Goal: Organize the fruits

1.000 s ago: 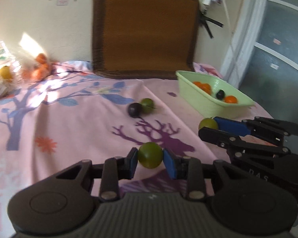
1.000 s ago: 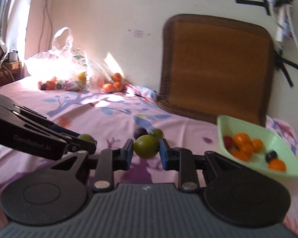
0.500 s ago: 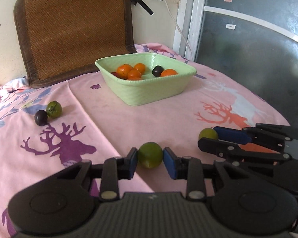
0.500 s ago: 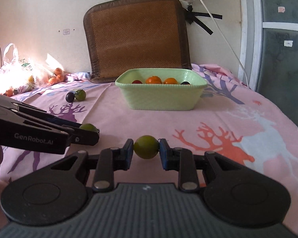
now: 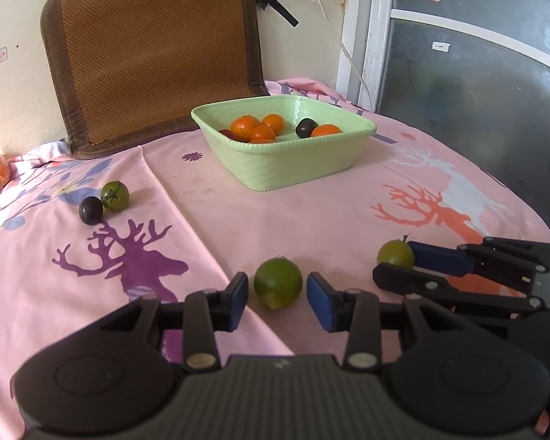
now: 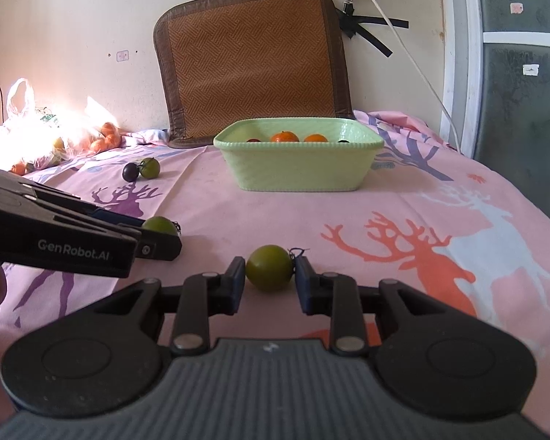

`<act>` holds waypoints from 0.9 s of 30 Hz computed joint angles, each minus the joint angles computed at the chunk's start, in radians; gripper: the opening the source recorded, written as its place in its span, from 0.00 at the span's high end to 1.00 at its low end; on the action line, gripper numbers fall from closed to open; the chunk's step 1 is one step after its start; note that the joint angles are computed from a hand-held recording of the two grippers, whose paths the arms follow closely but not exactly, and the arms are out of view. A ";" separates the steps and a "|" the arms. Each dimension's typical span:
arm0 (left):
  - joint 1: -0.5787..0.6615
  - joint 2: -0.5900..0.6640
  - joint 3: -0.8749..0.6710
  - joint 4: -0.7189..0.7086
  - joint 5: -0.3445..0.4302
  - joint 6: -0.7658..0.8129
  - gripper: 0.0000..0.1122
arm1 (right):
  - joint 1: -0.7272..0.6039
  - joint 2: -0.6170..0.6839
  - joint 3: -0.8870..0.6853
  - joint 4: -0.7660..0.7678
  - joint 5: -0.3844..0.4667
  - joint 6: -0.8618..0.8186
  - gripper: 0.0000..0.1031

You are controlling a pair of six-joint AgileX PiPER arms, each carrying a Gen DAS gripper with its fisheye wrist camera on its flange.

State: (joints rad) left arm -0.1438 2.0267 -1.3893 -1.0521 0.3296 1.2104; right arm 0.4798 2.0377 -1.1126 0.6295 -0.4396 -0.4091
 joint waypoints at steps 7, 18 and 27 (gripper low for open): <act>0.006 -0.006 0.027 -0.104 -0.008 0.101 0.62 | 0.010 0.002 0.000 0.042 -0.008 -0.034 0.68; 0.015 -0.016 0.103 -0.459 -0.013 0.485 0.56 | 0.023 0.017 -0.007 0.080 -0.034 -0.063 0.61; 0.030 -0.011 0.100 -0.474 0.016 0.492 0.56 | 0.028 0.025 -0.001 0.074 -0.064 -0.039 0.57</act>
